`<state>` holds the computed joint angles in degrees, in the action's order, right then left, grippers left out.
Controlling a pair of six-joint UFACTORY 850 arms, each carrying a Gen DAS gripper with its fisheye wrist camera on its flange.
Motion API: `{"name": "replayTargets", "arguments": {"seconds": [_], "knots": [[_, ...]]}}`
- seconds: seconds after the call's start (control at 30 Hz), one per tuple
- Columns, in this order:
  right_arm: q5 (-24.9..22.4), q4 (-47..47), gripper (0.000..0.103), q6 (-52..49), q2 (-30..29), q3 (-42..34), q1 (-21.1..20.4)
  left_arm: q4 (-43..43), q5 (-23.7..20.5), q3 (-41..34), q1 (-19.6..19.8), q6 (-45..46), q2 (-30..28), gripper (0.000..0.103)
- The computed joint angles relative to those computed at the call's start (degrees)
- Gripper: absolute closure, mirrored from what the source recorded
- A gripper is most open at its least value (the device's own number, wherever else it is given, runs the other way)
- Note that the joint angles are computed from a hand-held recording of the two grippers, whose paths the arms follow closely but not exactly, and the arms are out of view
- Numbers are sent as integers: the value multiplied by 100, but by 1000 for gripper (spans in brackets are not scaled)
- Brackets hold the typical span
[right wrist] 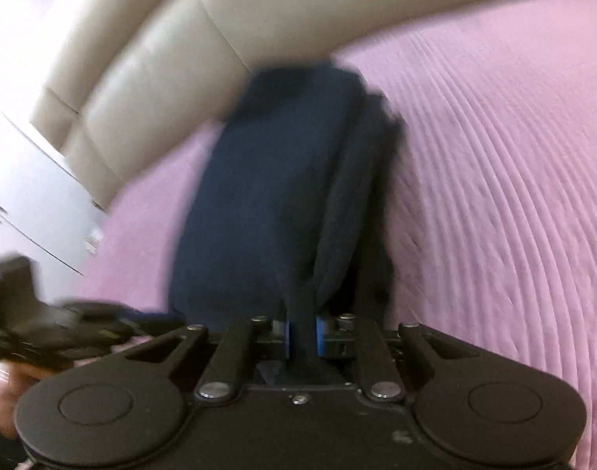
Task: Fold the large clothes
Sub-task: 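Open both tools and release the folded hoodie bundle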
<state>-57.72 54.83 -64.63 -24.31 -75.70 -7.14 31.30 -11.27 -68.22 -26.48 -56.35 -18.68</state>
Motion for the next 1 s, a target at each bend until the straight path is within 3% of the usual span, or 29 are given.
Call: {"name": "replayTargets", "arguments": {"seconds": [0.07, 0.13, 0.17, 0.2, 0.27, 0.37, 0.43, 0.57, 0.67, 0.7, 0.73, 0.77, 0.8, 0.87, 1.0], "knots": [[96, -194, 91, 236, -186, -61, 31, -451, -48, -73, -25, 575, -92, 97], [-5, -512, 88, 520, -201, -272, 100, -441, -86, -111, -45, 576, -135, 97], [-62, -662, 75, 581, -208, -416, 153, -325, -142, -132, -54, 523, -147, 97], [-83, -814, 51, 613, -187, -598, 227, -200, -214, -158, -59, 467, -156, 97], [236, -672, 19, 157, 13, -720, 292, -416, -244, -184, -17, 697, -162, 97], [464, 437, 16, -1249, -111, -1177, 451, -1695, -125, -204, 111, 1873, -179, 97], [403, 711, 15, -1493, -576, -1907, 720, -1890, -106, -219, 130, 2032, -197, 97], [680, -78, 15, -1039, -1521, -3371, 1425, -1388, -153, -228, 66, 1727, -197, 97], [519, -1336, 15, -35, -2315, -4509, 1786, -1573, -111, -224, 74, 1902, -209, 97], [302, -1433, 24, 184, -2531, -4775, 1807, -1781, -77, -218, 89, 2065, -211, 97], [246, -1291, 45, 296, -2582, -4813, 1788, -2033, -24, -200, 112, 2286, -210, 97], [430, -912, 92, 238, -2482, -4611, 1719, -2210, 18, -184, 124, 2436, -208, 97], [697, -395, 98, 68, -2324, -4293, 1645, -2413, 62, -165, 138, 2625, -210, 97], [888, -63, 99, -157, -2229, -4043, 1603, -3053, 177, -112, 168, 3242, -206, 97], [1508, -656, 101, -93, -2336, -3863, 1771, -3891, 239, -141, 203, 3992, -273, 98]]}}
